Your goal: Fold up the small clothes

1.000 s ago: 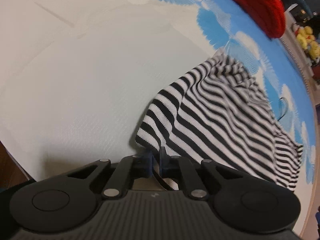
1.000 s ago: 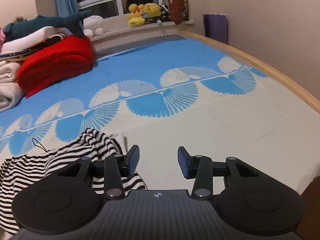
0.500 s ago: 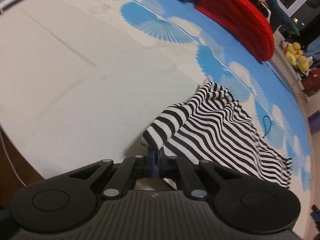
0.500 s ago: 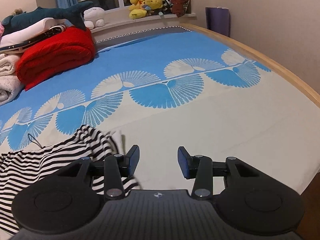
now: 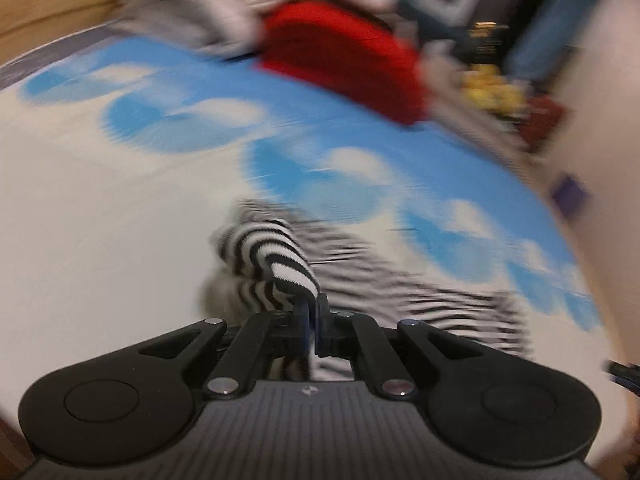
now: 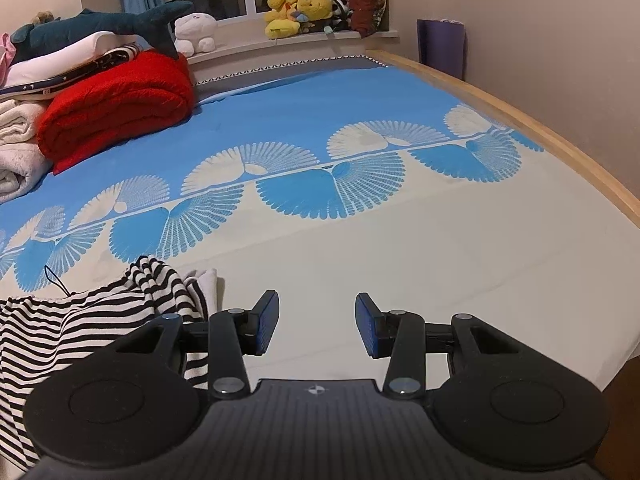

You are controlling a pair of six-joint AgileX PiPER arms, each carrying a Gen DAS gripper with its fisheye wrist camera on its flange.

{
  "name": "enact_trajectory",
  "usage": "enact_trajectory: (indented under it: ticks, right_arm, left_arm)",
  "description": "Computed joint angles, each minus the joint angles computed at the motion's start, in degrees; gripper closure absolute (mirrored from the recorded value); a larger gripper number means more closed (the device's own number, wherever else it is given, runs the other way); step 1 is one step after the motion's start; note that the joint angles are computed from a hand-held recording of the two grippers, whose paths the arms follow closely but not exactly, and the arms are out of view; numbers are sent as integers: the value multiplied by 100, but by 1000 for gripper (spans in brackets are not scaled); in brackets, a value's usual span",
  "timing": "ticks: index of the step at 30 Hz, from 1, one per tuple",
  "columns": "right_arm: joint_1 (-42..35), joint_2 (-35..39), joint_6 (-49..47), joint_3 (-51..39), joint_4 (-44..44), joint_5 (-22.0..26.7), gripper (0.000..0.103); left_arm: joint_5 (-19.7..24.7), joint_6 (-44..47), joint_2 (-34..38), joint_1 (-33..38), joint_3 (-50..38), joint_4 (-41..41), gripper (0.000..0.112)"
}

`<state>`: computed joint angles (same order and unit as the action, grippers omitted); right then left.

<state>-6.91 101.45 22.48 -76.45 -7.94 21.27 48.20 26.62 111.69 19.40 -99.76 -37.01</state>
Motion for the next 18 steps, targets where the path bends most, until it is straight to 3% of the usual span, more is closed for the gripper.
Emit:
enact_trajectory:
  ticks: [3,7,12,16,18]
  right_arm:
    - [-76,-59,-107,91,61,-35,59]
    - [-166,-68,-180,129,32,-53,59]
    - [-231,-42,-60,98,2,-37,59]
    - [-183,-44,70,106,-96,-67,59]
    - [-199,-25,-247,70,312,-89,59]
  left_arm:
    - [53,647,-140,-432,275,-1066,111]
    - [504,1469,-48,-1192,336,-2158,111]
    - [1047,1643,416,-2323,167,-2053,111]
    - [1430,1625,840,-3022,-145,-1279,110]
    - [1975,1250,1176,-3083,-601,-925,105]
